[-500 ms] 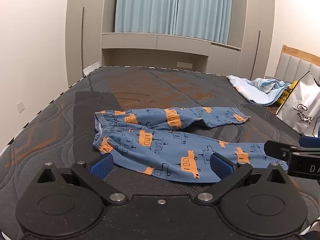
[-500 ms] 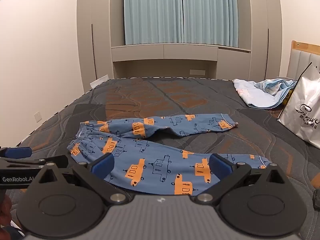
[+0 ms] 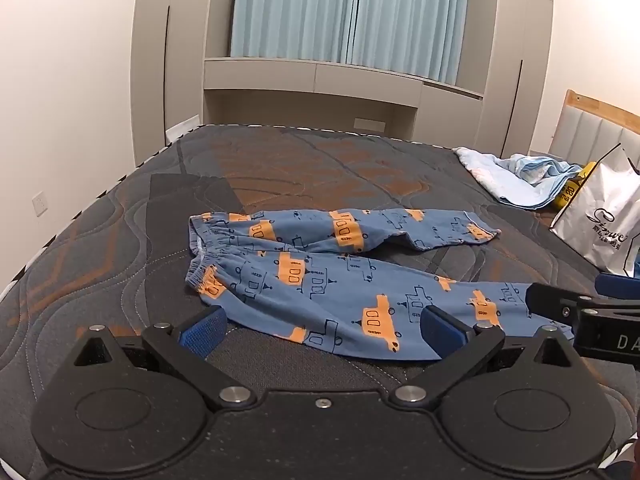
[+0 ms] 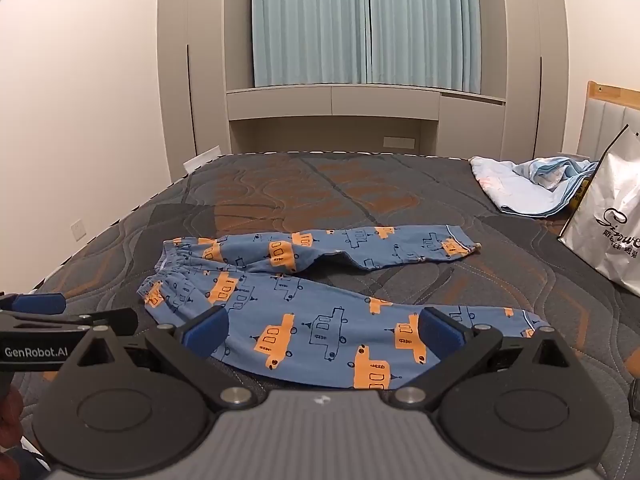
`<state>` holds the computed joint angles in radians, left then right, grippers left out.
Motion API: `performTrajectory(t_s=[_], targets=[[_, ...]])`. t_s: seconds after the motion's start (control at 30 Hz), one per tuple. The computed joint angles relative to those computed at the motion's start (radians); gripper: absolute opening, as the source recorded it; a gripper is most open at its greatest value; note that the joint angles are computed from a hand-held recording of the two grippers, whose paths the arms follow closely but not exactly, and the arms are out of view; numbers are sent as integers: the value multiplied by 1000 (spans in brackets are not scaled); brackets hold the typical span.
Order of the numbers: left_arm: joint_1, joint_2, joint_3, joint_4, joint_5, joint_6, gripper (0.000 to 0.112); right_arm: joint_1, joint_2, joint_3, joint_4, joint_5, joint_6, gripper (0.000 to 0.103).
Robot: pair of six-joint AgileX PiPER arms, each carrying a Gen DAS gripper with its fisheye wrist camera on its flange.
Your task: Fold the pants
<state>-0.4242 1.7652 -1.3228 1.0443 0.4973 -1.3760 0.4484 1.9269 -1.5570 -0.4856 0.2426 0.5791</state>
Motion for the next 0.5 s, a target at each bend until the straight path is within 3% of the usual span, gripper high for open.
performTrajectory(t_s=[0.5], targets=[[11, -4, 17, -20, -15, 10, 103, -1, 8, -11, 45, 8, -38, 103]])
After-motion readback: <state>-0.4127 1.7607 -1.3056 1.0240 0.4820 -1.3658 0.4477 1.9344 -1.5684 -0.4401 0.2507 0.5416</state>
